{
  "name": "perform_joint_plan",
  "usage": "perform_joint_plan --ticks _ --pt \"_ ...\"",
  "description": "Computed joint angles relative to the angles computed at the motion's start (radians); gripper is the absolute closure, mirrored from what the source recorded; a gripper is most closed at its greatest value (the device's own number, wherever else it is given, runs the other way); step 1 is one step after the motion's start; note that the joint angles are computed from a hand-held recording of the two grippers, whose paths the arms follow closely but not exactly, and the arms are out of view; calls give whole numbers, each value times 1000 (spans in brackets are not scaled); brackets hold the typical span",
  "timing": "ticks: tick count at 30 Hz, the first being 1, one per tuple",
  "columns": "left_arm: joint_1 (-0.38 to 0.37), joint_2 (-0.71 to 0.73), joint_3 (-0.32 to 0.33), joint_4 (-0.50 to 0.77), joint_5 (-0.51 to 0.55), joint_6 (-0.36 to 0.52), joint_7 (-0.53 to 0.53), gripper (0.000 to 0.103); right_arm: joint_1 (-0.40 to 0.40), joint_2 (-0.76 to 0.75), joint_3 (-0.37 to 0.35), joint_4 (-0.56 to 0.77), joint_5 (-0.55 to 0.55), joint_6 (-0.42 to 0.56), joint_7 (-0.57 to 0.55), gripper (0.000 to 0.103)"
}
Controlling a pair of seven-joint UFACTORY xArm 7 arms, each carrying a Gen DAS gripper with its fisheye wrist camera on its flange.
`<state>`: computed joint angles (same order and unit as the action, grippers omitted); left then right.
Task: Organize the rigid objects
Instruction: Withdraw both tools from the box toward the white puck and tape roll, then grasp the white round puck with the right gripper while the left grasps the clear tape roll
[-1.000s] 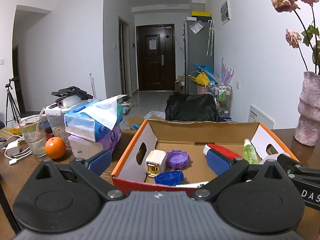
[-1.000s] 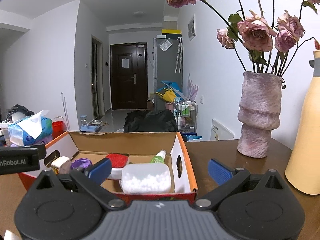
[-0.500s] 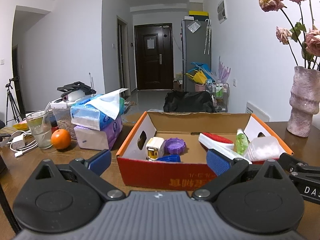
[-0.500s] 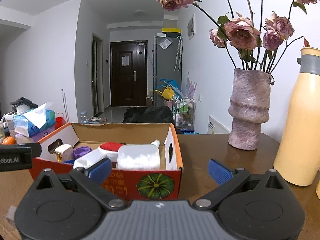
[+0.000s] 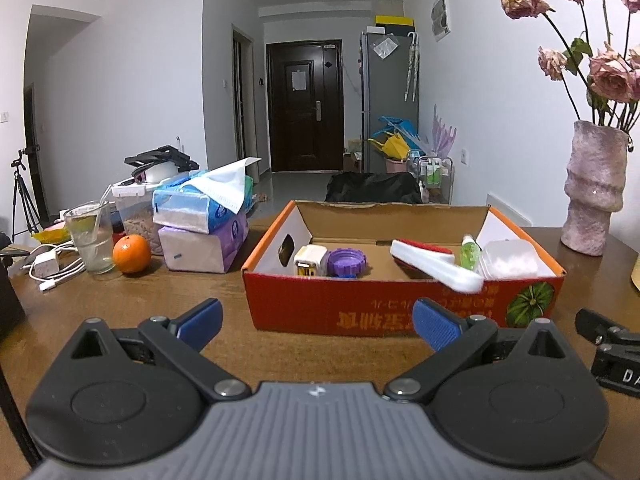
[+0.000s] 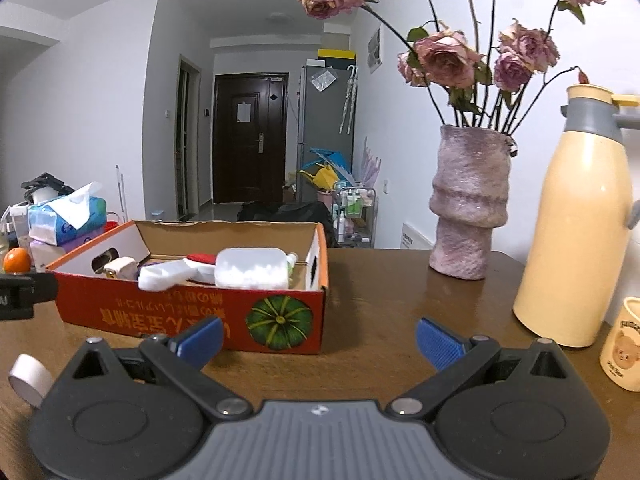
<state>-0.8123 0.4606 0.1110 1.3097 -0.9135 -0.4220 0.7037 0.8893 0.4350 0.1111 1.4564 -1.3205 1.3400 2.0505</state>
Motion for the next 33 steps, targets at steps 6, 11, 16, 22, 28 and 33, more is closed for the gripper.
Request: perform_joint_plan --ticks 6,11,16,22,28,33 --pt "26 -41 -43 -78 36 -24 -25 0 9 -26 17 -38 21 22 17 0" --pt "39 -68 -69 -131 43 -36 -27 0 13 -54 36 -79 28 36 50 0" --pt "43 -92 -88 -175 32 -42 -9 0 11 -82 58 -122 40 49 81 0" --pt "63 -120 -127 -231 35 -60 -8 0 9 -114 85 -171 58 64 102 0" --pt "83 -148 -159 -281 53 -62 -31 0 15 -132 110 -208 82 85 108 0" --pt "79 -157 -164 -304 42 -62 -21 0 18 -159 128 -250 101 97 131 0"
